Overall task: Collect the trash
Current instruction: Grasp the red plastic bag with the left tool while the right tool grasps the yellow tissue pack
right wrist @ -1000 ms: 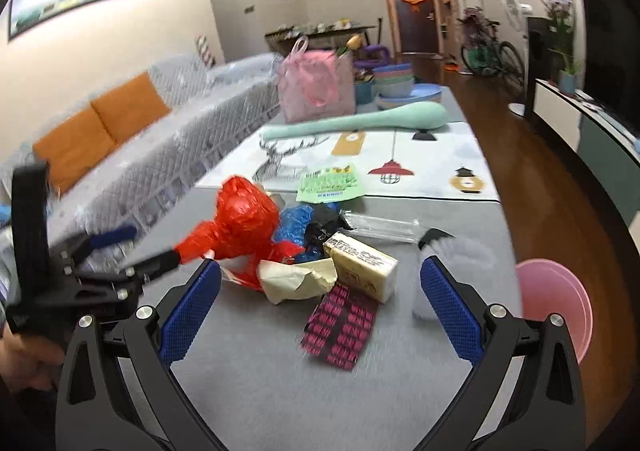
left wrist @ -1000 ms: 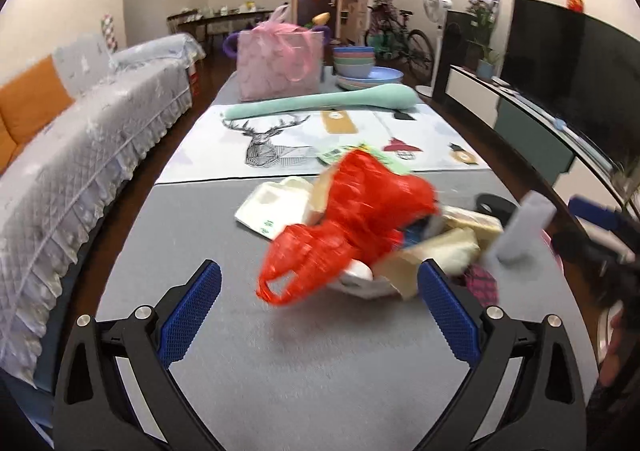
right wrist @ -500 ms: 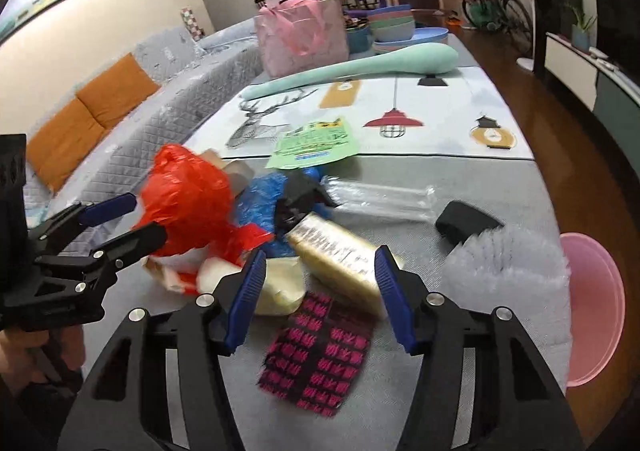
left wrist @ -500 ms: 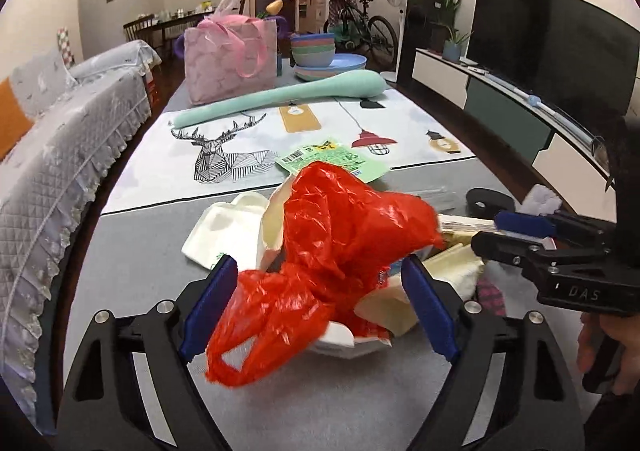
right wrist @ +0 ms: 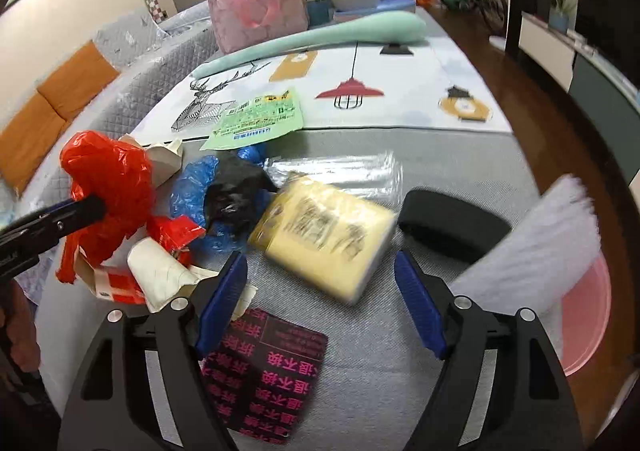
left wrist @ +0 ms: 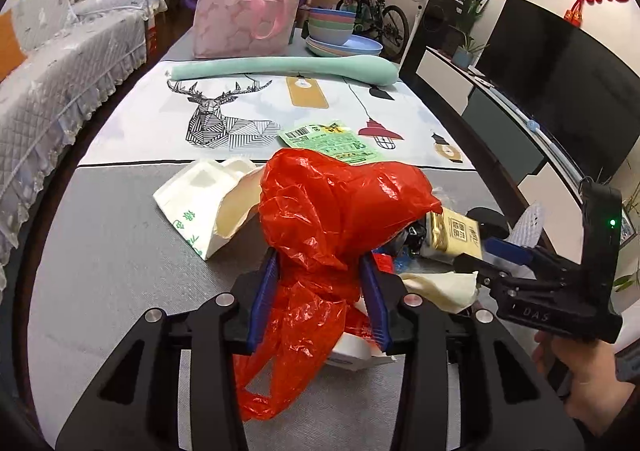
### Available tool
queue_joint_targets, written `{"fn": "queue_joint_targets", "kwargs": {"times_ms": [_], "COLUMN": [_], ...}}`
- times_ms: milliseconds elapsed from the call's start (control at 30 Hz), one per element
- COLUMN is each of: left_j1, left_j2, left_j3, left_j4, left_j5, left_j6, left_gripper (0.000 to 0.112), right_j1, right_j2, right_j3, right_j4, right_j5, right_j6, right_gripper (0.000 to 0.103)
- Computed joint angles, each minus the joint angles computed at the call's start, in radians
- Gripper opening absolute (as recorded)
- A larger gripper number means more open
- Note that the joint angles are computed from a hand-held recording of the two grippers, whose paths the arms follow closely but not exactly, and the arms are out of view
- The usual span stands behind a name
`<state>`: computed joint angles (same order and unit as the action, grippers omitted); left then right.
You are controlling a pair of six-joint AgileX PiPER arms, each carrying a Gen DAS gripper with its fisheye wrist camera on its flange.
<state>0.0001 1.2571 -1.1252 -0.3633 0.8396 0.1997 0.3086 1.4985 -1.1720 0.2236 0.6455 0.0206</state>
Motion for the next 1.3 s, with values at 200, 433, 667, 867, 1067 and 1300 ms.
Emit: {"fn": "queue_joint_targets", "kwargs": {"times_ms": [200,433,667,867,1067,1300], "left_j1": [-0.032,-0.012,-0.059,-0.058,-0.089,-0.181], "left_j2": [0.0,0.017,0.013,0.001,-0.083,-0.196], "left_j3": [0.0,0.002,-0.018,-0.102,-0.156,-0.208], "left_j4": [0.027,0.022,0.202,0.237,0.298,0.428], "left_j5": [0.004,0.016,0.006,0.078,0.146,0.237], "left_j6": [0.008,-0.007,-0.174,-0.195,-0.235,-0.342], "left_gripper": [0.04,0.04,0.039,0.038,0.038,0.038], "right_j1": [-0.013,0.015,0.035,-0.001,0.005,0.075], "right_j2": [0.036,0.087,0.142,0.102,-0.053,-0.276], "right_j3": [-0.023,-0.065,-0.093,-0.107,-0.058,0.021], "right_j4": [0.027,-0.023,-0.071,0.089,0.195,0.126], "right_j5": [0.007,0.013,-0.02,0.012,0.006,0.047], "right_j6": [-0.022,0.004,0.085,-0.06,-0.107,-0.045], "right_gripper": [0.074,0.09,0.088,0.08,0.08,0.082]}}
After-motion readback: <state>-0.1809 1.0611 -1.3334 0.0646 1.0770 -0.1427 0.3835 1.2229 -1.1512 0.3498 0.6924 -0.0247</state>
